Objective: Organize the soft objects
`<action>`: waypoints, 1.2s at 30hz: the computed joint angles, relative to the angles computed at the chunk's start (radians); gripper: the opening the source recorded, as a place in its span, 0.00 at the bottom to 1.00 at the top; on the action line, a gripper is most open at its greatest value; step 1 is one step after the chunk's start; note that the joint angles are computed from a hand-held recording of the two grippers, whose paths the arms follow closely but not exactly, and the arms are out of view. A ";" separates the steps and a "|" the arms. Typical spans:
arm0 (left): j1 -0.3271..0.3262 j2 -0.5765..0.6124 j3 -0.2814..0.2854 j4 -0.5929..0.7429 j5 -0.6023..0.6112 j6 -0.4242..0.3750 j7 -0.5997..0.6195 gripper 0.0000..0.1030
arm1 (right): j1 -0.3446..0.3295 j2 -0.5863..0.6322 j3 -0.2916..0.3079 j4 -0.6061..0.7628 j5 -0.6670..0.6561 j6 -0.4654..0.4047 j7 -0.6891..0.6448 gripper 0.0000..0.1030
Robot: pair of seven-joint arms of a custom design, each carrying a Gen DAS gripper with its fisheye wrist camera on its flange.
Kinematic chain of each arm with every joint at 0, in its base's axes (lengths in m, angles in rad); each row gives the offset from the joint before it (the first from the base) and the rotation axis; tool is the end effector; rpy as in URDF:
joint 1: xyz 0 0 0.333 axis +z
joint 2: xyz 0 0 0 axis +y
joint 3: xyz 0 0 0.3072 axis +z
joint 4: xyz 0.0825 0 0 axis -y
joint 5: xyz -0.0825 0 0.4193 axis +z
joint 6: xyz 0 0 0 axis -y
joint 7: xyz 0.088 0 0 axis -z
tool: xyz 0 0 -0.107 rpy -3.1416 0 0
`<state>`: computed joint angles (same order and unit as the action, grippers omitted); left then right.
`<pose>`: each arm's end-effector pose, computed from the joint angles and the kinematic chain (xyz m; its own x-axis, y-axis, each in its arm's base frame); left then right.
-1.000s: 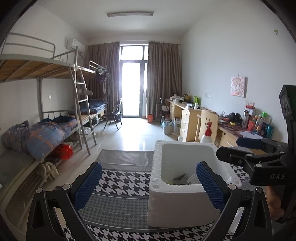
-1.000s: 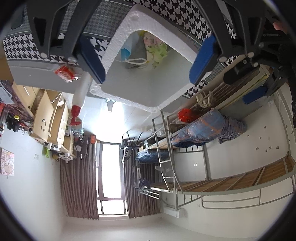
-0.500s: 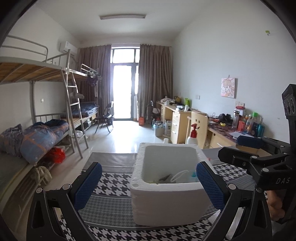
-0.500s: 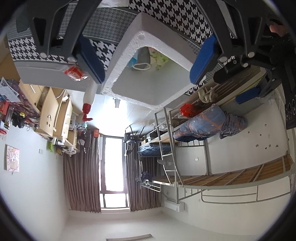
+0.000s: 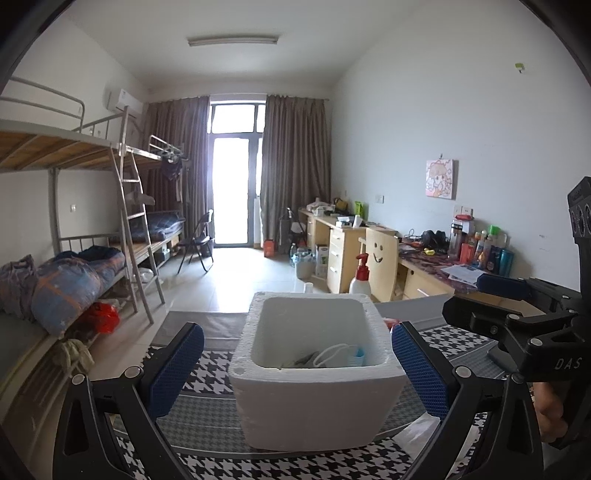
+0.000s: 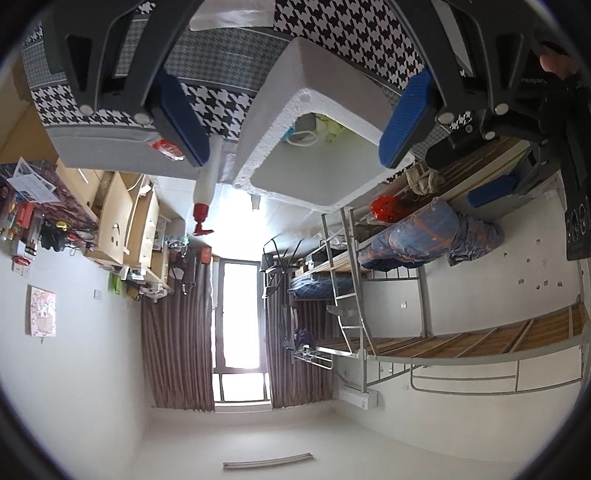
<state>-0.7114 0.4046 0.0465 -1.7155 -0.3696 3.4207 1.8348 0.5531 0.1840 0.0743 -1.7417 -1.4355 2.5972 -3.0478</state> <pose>0.5888 -0.4162 0.4851 -0.5197 -0.8533 0.0423 -0.2609 0.1114 -0.9589 0.5478 0.4176 0.5070 0.0367 -0.9990 -0.0271 -0.3701 0.0116 -0.9289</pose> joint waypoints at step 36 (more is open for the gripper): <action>0.190 -0.008 -0.243 -0.058 0.275 0.010 -0.154 0.99 | -0.073 -0.216 0.100 -0.289 -0.044 -0.153 0.196 0.93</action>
